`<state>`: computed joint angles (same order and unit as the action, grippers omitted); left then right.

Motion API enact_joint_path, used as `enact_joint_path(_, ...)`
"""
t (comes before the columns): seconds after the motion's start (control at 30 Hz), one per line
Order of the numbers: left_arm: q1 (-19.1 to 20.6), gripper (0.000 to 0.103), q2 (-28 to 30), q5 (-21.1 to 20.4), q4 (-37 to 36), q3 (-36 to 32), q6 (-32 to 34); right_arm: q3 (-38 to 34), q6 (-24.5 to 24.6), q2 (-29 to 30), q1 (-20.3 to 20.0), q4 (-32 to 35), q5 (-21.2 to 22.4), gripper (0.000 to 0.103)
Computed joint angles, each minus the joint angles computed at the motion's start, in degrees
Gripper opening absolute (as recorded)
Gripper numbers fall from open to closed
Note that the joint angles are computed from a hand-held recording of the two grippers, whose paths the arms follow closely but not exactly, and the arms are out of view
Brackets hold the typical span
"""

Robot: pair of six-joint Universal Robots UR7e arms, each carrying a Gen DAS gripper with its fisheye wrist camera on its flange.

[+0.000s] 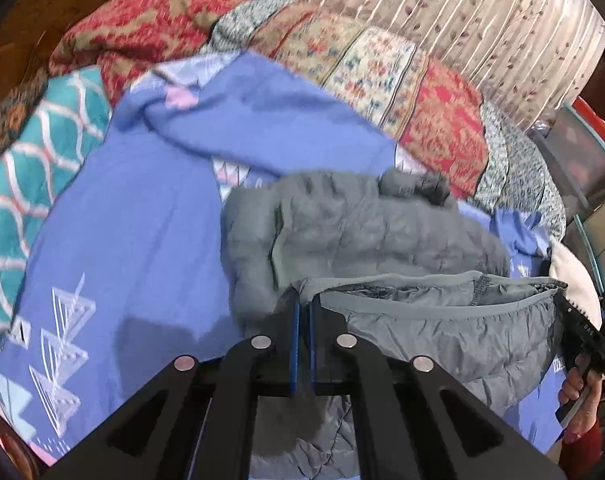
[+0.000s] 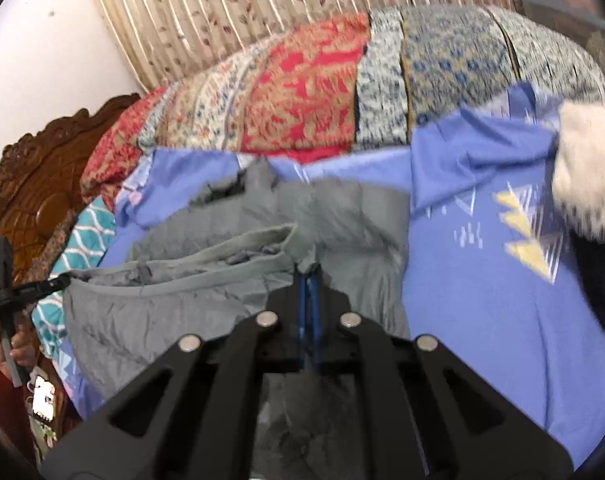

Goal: Fold large clothes

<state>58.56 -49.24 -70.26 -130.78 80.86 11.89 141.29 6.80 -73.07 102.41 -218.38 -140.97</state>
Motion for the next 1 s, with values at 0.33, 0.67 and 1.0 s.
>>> enact_joint_path(0.33,-5.45,0.033,24.46,19.85,-1.19,-29.03,1.30,-25.88,-11.72,4.82,-7.70,13.86,-5.95,0.010)
enact_joint_path(0.67,-3.13,0.034,32.50,24.93,-0.92,-34.83,-0.80,-25.03,-18.31,13.07,-6.80,1.25,1.64,0.057)
enact_joint_path(1.0,-3.13,0.034,12.22,8.29,-33.97,1.62,2.19,-31.71,-17.15,20.53,-10.73,12.66,13.03,0.057)
